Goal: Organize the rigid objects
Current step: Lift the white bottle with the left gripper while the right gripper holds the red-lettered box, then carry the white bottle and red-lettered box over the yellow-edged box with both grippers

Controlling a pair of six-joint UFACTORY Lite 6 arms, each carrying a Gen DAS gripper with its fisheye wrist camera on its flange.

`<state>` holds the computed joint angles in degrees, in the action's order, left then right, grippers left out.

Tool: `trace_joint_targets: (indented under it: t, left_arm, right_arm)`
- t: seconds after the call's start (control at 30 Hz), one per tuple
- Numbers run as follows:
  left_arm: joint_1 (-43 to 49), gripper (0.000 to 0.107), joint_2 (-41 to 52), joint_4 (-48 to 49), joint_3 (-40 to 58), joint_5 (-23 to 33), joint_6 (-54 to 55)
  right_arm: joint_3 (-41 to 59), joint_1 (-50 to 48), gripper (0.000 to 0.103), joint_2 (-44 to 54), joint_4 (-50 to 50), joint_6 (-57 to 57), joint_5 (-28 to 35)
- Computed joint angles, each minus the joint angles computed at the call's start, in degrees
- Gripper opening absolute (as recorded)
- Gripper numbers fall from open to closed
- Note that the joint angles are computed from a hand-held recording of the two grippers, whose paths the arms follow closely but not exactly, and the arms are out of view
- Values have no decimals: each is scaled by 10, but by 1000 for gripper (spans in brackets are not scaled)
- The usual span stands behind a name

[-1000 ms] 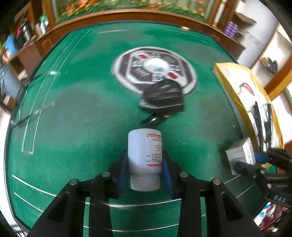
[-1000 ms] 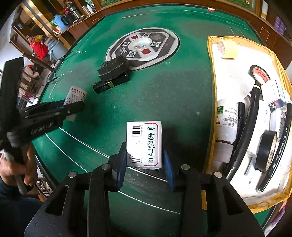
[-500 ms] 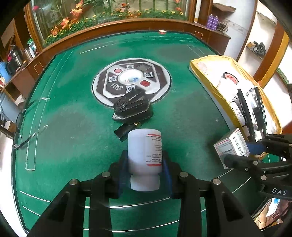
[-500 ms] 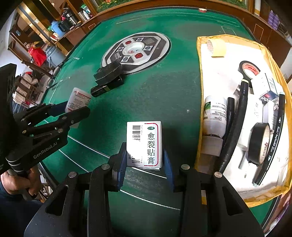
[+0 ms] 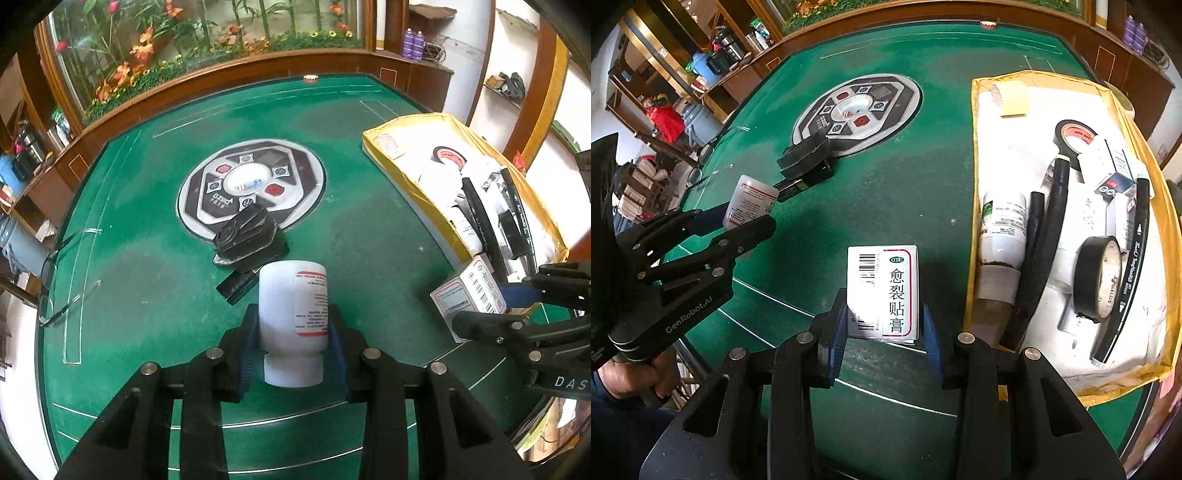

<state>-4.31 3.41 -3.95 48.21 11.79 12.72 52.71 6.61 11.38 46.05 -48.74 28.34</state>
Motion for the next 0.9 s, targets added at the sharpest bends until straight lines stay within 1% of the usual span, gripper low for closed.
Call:
trace_joint_targets:
  t: [0.3, 0.5, 0.73, 0.9]
  left_arm:
    - [-33, 35, -8, 107, -2, -4, -116]
    - [-57, 35, -4, 159, 9, 2, -172]
    - [-88, 35, 15, 119, 49, 23, -150]
    - [-116, 35, 55, 30, 120, 56, -86]
  right_arm:
    - [-20, -32, 36, -21, 16, -29, 10]
    - [-33, -57, 36, -36, 27, -49, 18]
    - [-35, -121, 36, -54, 36, -77, 45]
    - [-10, -188, 36, -53, 38, -91, 70]
